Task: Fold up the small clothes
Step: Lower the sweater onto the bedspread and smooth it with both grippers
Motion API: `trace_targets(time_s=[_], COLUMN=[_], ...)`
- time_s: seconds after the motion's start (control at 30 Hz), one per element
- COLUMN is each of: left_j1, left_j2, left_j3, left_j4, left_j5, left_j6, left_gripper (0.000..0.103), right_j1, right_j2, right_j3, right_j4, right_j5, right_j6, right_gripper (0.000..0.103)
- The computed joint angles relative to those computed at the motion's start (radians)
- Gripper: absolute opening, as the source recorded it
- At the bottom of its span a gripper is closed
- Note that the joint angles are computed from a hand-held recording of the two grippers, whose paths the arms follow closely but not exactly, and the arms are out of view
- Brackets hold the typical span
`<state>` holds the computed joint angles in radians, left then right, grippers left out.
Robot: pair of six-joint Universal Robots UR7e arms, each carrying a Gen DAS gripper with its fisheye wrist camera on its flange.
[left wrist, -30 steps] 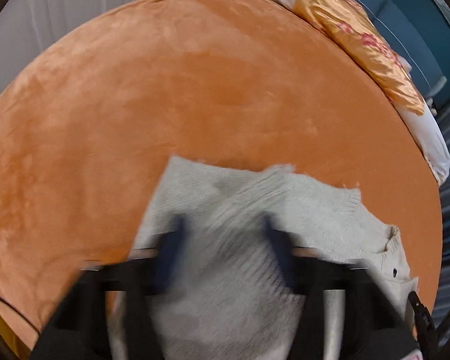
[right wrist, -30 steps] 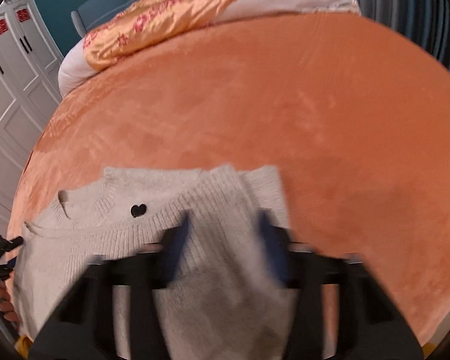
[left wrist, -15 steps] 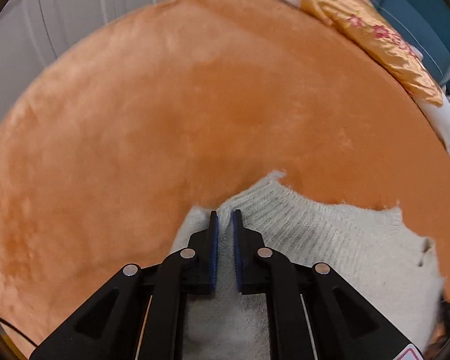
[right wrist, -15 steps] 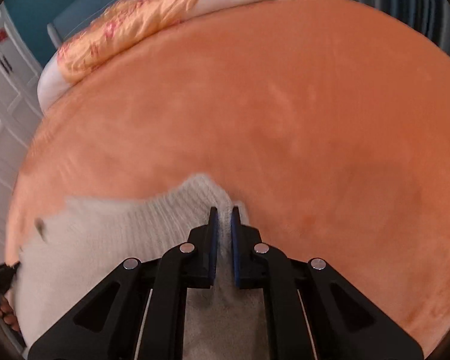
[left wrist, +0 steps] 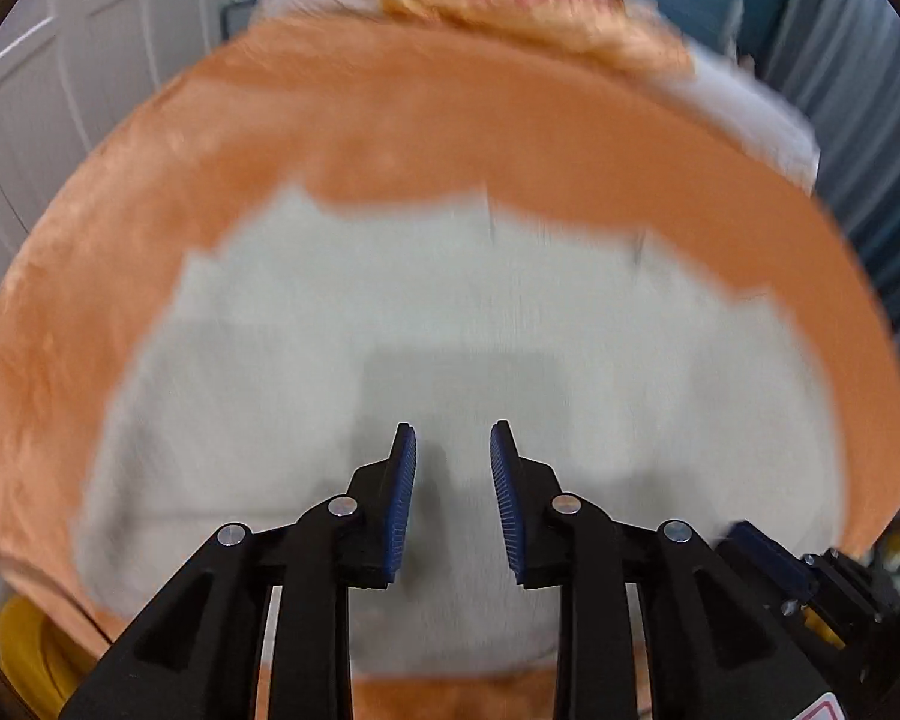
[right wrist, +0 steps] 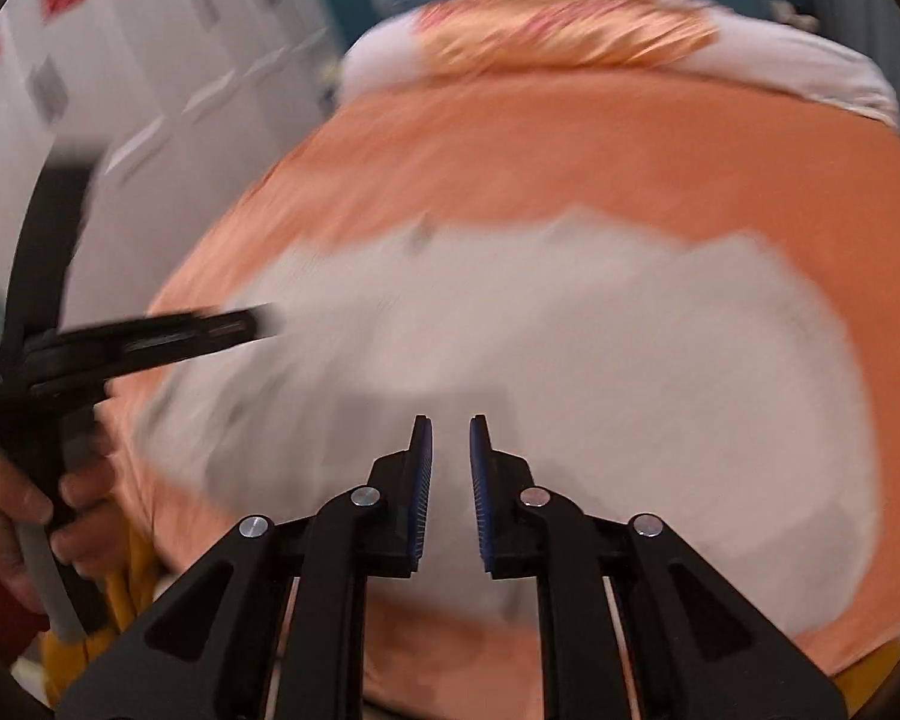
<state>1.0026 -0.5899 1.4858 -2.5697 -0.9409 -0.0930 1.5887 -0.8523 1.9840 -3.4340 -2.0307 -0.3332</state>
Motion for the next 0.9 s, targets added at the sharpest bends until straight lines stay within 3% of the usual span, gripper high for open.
trace_targets(time_s=[0.07,0.13,0.2,0.27,0.3,0.33,0.37,0.5,0.57,0.6,0.67,0.73,0.8,0.9], left_j1=[0.008,0.022,0.025,0.044,0.062,0.068,0.077,0.059,0.055,0.055,0.059,0.062,0.069,0.068], left_j2=[-0.006,-0.042,-0.077,-0.111,-0.133,-0.143,-0.155,-0.167,-0.157,-0.152,-0.152,-0.154,-0.150,-0.147], left_j3=[0.037,0.078,0.103,0.122,0.132,0.139,0.141,0.170,0.174,0.172,0.167,0.168,0.159,0.149], left_j4=[0.004,-0.031,-0.008,0.022,0.028,0.030,0.037,0.031,0.028,0.023,0.020,0.019,0.027,0.048], left_j5=[0.040,0.033,0.120,0.159,0.141,0.134,0.131,0.146,0.167,0.174,0.171,0.160,0.152,0.160], left_j6=[-0.009,0.000,-0.025,-0.072,-0.092,-0.107,-0.120,-0.149,-0.152,-0.146,-0.137,-0.142,-0.158,-0.179], left_gripper=[0.027,0.027,0.027,0.026,0.023,0.015,0.013,0.012,0.012,0.012,0.012,0.012,0.012,0.012], right_j1=[-0.012,-0.046,-0.077,-0.145,-0.161,-0.155,-0.133,-0.085,-0.093,-0.108,-0.150,-0.168,-0.171,-0.144], right_j2=[0.010,-0.032,-0.076,-0.177,-0.213,-0.227,-0.215,-0.195,-0.183,-0.194,-0.246,-0.264,-0.243,-0.226], right_j3=[0.016,0.071,0.117,0.190,0.210,0.218,0.212,0.212,0.183,0.195,0.227,0.227,0.191,0.192], right_j4=[-0.023,-0.060,-0.082,-0.047,-0.027,-0.028,-0.049,-0.161,-0.187,-0.188,-0.147,-0.095,-0.049,-0.148], right_j5=[-0.047,-0.098,-0.164,-0.113,-0.089,-0.107,-0.167,-0.217,-0.278,-0.280,-0.212,-0.167,-0.172,-0.162], right_j6=[0.005,0.049,0.097,0.232,0.281,0.298,0.289,0.241,0.261,0.292,0.366,0.375,0.372,0.315], right_gripper=[0.009,0.009,0.008,0.001,0.000,0.000,0.000,0.005,0.022,0.028,0.028,0.029,0.029,0.007])
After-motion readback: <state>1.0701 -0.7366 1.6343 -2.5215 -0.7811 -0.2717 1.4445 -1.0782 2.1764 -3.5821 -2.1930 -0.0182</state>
